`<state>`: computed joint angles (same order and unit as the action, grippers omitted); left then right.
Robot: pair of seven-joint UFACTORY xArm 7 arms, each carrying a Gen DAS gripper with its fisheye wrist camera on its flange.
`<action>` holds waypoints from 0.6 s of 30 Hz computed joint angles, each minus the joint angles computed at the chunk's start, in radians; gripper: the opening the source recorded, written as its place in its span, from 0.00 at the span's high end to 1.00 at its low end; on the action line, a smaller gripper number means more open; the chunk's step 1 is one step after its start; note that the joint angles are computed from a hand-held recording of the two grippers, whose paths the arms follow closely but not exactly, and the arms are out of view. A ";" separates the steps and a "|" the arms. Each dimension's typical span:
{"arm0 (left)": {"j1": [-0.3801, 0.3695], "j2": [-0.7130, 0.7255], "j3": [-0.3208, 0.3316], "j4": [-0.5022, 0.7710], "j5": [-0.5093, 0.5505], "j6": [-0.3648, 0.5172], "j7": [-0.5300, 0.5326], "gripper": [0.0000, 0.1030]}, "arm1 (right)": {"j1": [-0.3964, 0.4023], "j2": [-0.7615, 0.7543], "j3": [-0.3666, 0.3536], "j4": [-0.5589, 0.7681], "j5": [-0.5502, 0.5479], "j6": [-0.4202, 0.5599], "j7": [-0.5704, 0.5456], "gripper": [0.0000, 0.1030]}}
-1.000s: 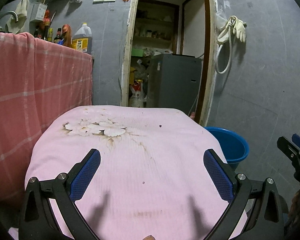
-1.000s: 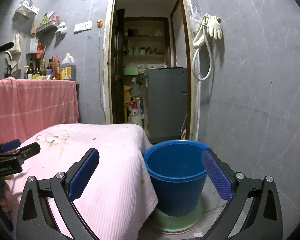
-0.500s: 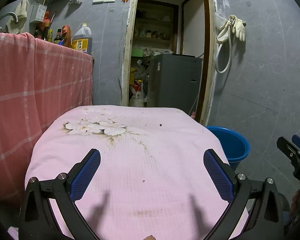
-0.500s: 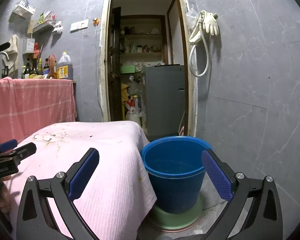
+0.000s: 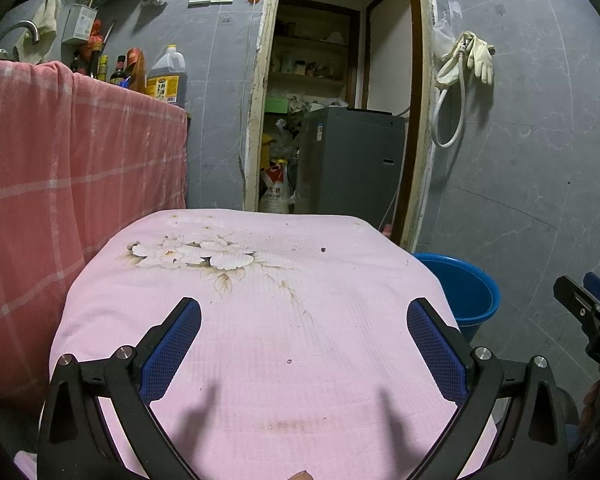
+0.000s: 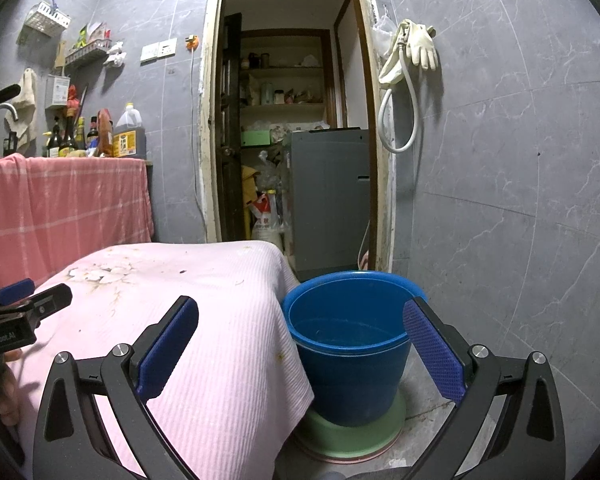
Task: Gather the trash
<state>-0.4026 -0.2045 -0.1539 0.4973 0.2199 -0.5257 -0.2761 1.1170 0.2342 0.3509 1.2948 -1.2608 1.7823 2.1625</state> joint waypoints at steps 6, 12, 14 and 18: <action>0.002 -0.003 -0.009 -0.004 -0.016 0.001 0.007 0.02 | 0.000 -0.001 0.000 -0.001 0.001 0.000 0.000 0.00; 0.000 -0.003 -0.008 -0.004 -0.018 0.002 0.007 0.02 | -0.002 -0.005 0.002 -0.004 0.001 -0.002 0.001 0.00; 0.001 -0.003 -0.010 -0.004 -0.022 0.001 0.009 0.02 | -0.002 -0.004 0.002 -0.005 0.000 -0.001 0.002 0.00; -0.001 -0.002 -0.008 -0.007 -0.022 -0.001 0.007 0.02 | -0.001 -0.003 0.002 -0.003 0.001 -0.001 0.002 0.00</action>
